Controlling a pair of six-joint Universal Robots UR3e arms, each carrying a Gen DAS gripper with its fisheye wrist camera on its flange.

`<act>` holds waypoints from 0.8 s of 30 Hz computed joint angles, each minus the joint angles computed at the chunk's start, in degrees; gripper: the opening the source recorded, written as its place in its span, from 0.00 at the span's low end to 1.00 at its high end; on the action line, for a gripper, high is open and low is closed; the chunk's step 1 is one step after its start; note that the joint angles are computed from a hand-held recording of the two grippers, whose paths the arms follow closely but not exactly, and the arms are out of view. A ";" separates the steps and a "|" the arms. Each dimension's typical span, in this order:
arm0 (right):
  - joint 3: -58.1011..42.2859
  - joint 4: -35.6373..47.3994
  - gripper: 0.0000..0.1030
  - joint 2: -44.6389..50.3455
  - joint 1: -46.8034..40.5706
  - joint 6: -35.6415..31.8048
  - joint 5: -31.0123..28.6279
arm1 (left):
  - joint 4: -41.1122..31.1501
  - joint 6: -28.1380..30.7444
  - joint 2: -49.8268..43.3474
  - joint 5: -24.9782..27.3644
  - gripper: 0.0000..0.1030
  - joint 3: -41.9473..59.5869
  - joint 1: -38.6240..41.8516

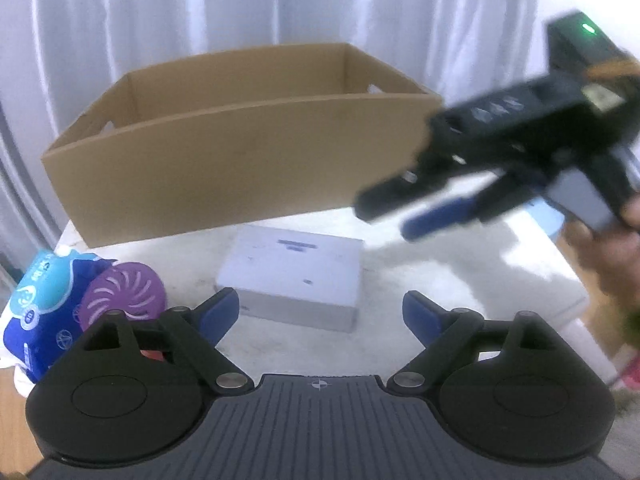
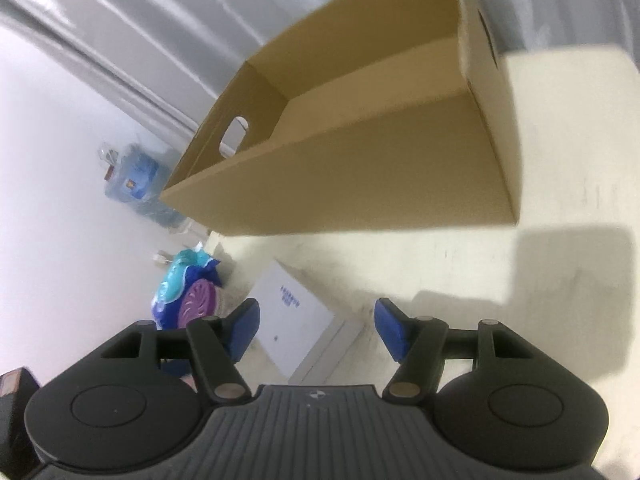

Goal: Organize objects

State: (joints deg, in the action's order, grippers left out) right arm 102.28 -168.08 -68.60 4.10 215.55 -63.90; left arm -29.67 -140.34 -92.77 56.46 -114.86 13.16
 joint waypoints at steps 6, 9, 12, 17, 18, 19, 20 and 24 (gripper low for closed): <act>-1.60 -3.31 0.68 4.43 -0.04 6.07 5.39 | 4.93 -3.54 -10.64 1.80 0.87 6.94 -3.01; -4.04 -3.08 0.70 6.74 0.16 7.49 6.73 | 3.73 -5.50 -11.11 3.27 0.87 8.77 -4.04; -4.99 -3.27 0.72 8.07 -0.11 8.18 8.26 | 2.01 -5.70 -11.49 3.44 0.89 9.79 -4.04; -7.40 -2.01 0.78 10.13 -0.23 8.83 9.47 | 0.53 -6.45 -13.39 3.44 0.91 11.67 -4.71; -7.64 -1.78 0.78 10.30 -0.29 8.74 9.50 | -0.04 -6.43 -13.65 3.12 0.91 11.98 -4.76; -7.64 -1.53 0.78 10.28 -0.43 8.67 9.59 | -0.72 -6.10 -13.76 2.84 0.93 12.30 -4.75; -7.73 -1.32 0.78 10.39 -0.60 8.64 9.73 | -0.85 -6.13 -14.12 2.85 0.93 12.59 -4.84; -7.40 -1.57 0.78 10.65 -1.23 8.98 10.62 | -1.47 -6.28 -13.98 2.79 0.93 12.60 -4.86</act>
